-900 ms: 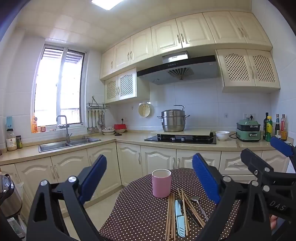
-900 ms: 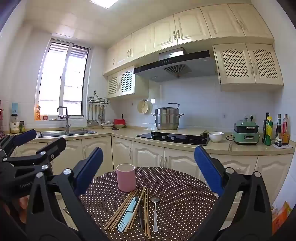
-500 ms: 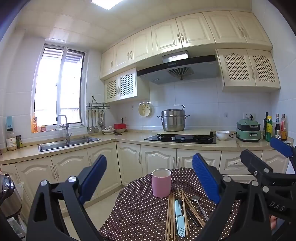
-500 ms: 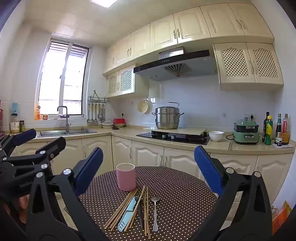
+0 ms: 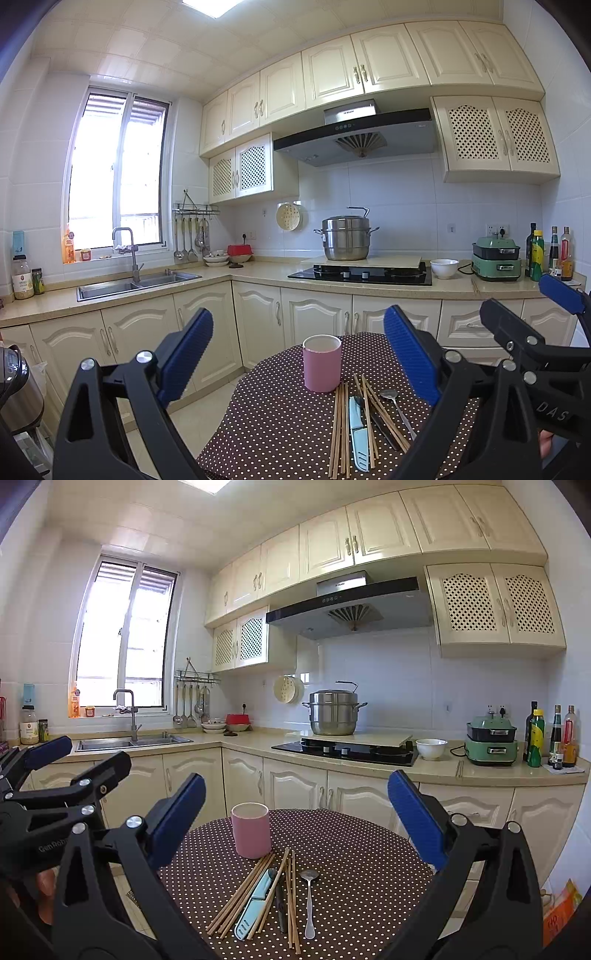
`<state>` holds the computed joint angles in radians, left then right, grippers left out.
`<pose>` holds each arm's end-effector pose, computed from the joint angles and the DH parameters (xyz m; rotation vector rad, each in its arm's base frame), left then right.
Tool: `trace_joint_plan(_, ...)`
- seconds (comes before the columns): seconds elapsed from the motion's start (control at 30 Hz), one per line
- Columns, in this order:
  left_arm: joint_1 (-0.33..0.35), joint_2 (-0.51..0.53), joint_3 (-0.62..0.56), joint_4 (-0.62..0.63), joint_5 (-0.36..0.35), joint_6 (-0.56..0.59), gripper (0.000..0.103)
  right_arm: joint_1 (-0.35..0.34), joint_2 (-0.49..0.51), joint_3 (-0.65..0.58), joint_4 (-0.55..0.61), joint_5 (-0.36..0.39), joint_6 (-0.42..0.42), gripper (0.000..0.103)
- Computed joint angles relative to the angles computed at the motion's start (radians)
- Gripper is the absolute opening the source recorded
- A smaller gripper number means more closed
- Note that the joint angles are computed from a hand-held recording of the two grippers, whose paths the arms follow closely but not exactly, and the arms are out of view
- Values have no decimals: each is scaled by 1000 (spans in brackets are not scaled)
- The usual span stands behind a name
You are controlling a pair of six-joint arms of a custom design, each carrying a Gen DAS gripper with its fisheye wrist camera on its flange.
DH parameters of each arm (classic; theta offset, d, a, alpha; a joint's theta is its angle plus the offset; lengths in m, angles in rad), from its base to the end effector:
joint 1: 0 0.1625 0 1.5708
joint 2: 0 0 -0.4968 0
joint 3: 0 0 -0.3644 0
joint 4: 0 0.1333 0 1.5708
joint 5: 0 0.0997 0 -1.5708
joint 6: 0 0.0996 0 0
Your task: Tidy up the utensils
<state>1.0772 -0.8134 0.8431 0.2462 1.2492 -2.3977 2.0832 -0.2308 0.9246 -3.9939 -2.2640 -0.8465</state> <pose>-0.2194 -0.7556 0.3910 1.0561 1.9484 -1.6058 0.4645 -0.6838 0.1537 0.4757 -1.6614 1.7444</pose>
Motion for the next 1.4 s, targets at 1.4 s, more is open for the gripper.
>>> trace_joint_plan(1.4,16,1,28,-25,11,3,92,-5,4,2,17,-15,20,97)
